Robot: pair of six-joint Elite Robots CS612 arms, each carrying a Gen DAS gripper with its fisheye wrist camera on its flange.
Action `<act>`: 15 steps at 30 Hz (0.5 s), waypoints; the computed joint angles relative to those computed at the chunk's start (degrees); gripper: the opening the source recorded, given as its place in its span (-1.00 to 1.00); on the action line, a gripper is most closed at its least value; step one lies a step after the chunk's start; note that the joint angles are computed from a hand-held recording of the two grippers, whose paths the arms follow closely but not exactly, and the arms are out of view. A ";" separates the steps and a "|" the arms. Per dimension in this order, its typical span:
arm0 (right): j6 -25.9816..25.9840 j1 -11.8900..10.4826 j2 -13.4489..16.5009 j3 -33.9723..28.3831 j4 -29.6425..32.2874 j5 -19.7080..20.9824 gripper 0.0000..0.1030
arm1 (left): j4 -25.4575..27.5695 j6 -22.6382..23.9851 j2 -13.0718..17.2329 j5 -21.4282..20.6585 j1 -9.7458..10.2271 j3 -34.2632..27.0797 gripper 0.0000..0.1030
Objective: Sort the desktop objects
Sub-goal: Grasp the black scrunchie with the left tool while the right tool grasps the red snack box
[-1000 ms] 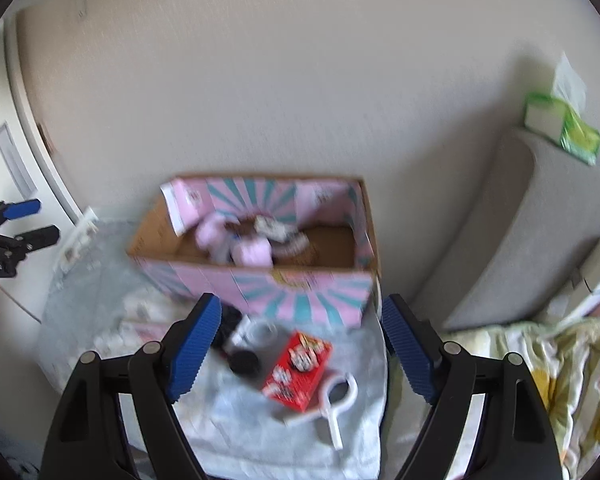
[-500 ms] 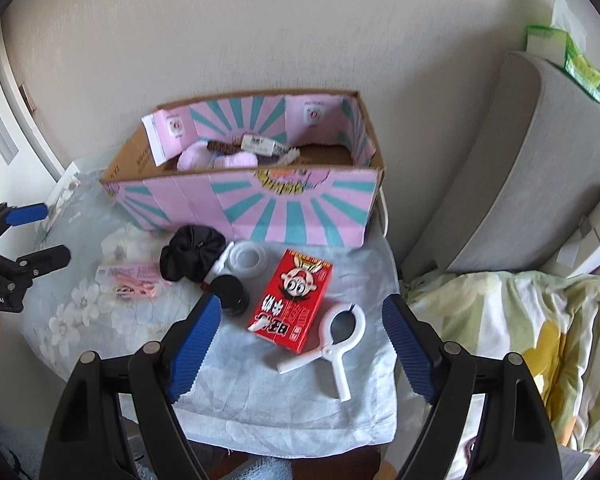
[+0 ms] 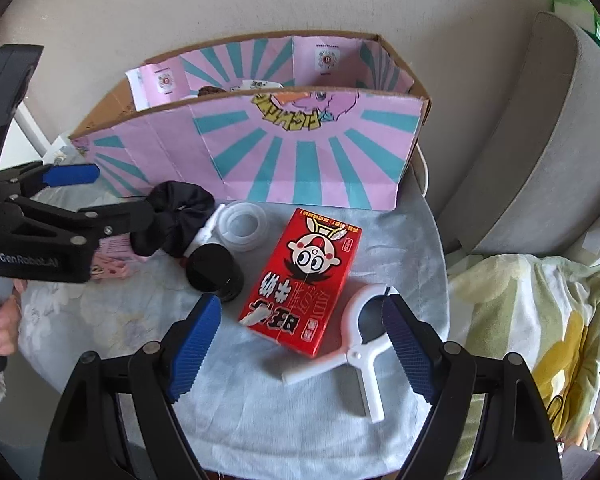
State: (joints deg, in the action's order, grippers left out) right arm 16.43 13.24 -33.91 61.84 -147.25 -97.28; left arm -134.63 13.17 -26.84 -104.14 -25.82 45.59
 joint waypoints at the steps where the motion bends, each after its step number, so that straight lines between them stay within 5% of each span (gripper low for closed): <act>1: -0.18 0.04 0.26 -0.22 -0.19 -0.25 0.56 | -0.04 -0.20 0.24 0.00 -0.04 -0.13 0.99; 6: -3.13 0.50 1.65 -1.91 0.25 -2.43 0.56 | -0.19 -1.12 1.17 -0.56 -0.01 -0.78 0.90; 11: -6.65 0.85 2.48 -2.82 -0.75 -3.56 0.36 | 2.38 -2.07 2.06 -1.78 0.24 -2.15 0.30; 15: -6.89 0.51 2.74 -3.36 -0.57 -2.33 0.11 | 3.81 -2.74 2.40 -3.31 0.54 -2.53 0.06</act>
